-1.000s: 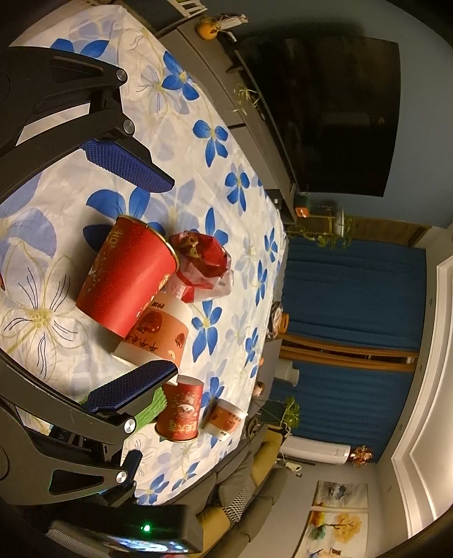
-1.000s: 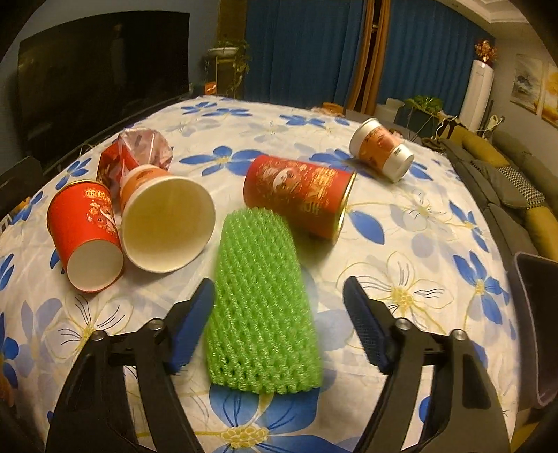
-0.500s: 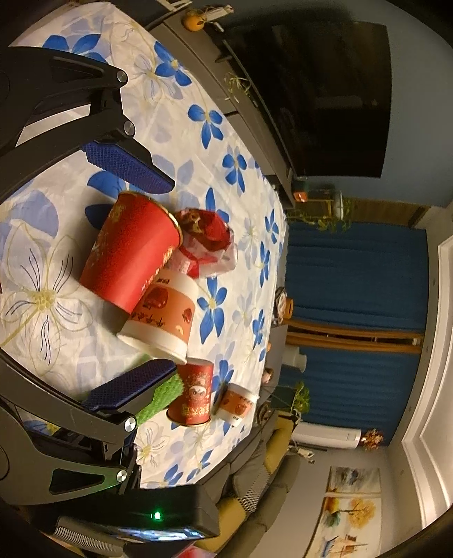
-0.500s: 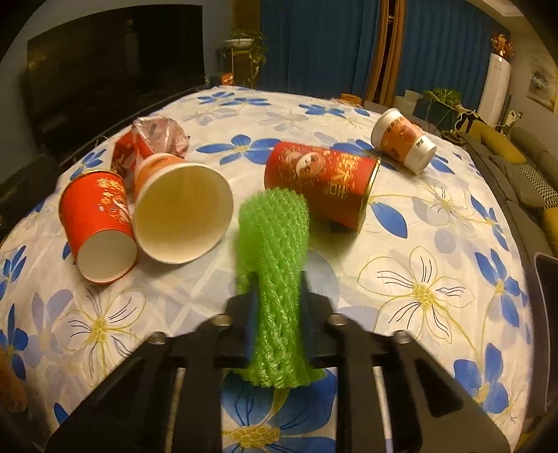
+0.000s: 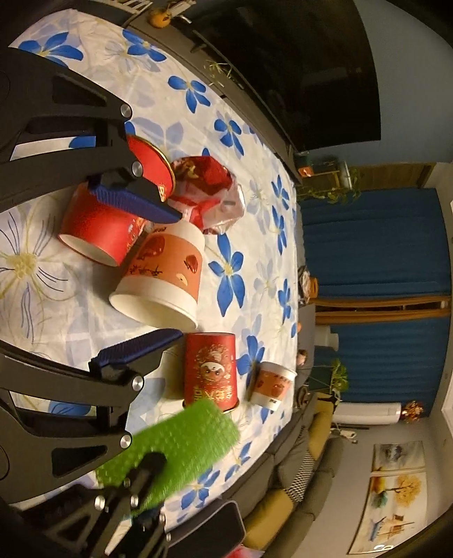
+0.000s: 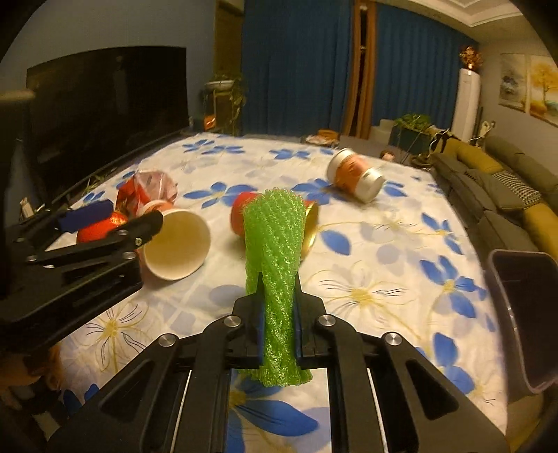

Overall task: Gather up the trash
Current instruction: 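Grasp the green foam net with the right tool while the left tool grasps a white paper cup, then carry the green net and white paper cup with both tools over the gray bin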

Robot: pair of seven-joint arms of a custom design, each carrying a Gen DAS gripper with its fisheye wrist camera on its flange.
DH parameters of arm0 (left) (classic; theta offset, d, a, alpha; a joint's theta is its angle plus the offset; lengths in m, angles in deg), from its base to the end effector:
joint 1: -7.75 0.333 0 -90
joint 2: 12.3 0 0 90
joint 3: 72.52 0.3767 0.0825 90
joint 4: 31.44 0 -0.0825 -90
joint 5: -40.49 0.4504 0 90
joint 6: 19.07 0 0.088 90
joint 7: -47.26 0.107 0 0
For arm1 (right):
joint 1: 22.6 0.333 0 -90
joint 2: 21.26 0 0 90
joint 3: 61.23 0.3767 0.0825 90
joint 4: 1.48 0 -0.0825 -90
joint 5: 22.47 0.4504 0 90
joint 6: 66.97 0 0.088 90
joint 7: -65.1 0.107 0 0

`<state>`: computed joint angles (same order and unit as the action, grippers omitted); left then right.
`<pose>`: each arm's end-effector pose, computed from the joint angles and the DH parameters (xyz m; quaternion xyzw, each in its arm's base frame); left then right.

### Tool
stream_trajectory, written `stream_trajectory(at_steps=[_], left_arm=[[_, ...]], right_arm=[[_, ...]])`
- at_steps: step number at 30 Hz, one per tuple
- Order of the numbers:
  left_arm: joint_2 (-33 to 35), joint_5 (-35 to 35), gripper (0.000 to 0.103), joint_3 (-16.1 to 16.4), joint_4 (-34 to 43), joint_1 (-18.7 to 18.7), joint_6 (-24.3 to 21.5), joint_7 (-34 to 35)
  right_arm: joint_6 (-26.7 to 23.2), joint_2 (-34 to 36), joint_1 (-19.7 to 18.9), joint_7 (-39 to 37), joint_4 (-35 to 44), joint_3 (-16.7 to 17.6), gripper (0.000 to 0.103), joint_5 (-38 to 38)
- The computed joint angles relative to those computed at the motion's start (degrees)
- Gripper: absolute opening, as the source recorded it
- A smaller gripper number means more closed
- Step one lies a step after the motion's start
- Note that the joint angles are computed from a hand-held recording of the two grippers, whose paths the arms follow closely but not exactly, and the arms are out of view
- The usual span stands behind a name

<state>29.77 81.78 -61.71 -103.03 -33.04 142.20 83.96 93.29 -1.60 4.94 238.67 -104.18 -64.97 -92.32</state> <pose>0.7256 -0.5206 0.4369 -0.5279 0.7090 -0.3541 0.3053 0.6643 0.3464 0.4319 -0.6364 0.6263 -0.3222 0.3146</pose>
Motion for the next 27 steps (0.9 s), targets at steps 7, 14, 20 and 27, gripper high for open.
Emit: stream_trajectory(at_steps=[7,14,20,27], left_arm=[[1.9,-2.6,0.040,-2.8,3.4,1.6,-4.1,4.3],[3.1,-6.3,0.015,-4.7,5.1,3.0,-5.9,7.6],[2.2,-7.0,0.002,-3.5,3.4,2.6,-3.6,6.2],[-0.5,-6.8,0.002,-1.3,-1.0,1.5,2.5,2.7]], right_arm=[[0.3,-1.7,-0.2,5.2,-1.8,-0.3,0.013,-3.9],[0.3,-2.9,-1.2,7.9,-2.8,0.7,0.013,-6.8],[0.3,-3.6,-1.9,10.0,-3.4,1.3,0.013,-8.7],[-0.5,-4.7,-2.4,13.0,-4.4,1.9,0.013,-11.2]])
